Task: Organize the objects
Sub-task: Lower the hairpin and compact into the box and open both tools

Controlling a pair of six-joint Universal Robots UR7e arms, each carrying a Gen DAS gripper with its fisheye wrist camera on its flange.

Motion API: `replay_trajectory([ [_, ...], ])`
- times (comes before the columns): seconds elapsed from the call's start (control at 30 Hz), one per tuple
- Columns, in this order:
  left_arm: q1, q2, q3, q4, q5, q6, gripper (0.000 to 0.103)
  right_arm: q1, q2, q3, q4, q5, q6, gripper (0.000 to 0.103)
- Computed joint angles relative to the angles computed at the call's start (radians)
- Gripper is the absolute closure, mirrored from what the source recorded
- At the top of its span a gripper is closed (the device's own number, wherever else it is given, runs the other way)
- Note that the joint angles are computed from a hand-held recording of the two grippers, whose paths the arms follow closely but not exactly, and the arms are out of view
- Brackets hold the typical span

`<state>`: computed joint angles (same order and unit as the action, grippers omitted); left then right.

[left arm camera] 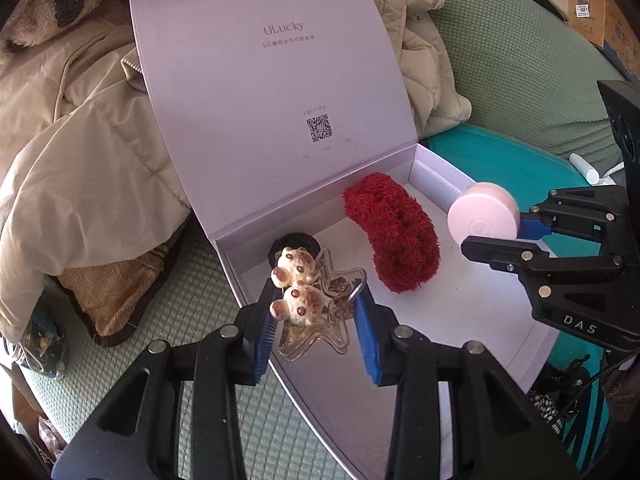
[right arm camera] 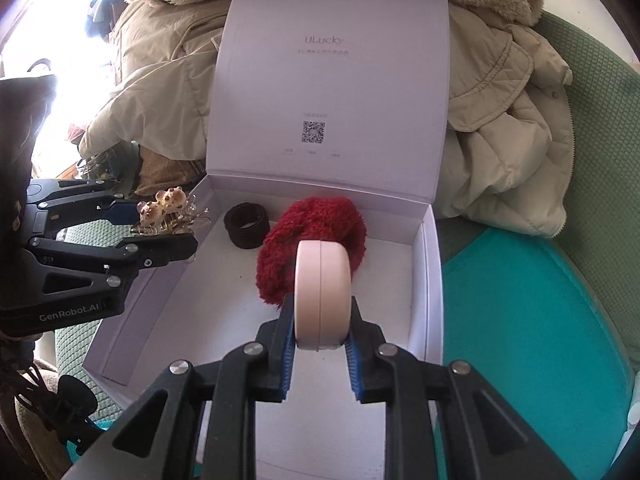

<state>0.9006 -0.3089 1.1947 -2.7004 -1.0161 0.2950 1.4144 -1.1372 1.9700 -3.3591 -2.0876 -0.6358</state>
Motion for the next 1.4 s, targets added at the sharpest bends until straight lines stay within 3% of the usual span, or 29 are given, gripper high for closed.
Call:
replay_trajectory([
  [0.7, 0.035, 0.18, -0.318, 0.197, 0.005, 0.006, 0.069, -0.035, 0.081, -0.172, 0.11, -0.08, 0.007, 0.082],
  [1.4, 0.043, 0.222, -0.404, 0.29, 0.054, -0.044, 0.067, -0.026, 0.088, -0.206, 0.239, -0.137, 0.054, 0.081],
])
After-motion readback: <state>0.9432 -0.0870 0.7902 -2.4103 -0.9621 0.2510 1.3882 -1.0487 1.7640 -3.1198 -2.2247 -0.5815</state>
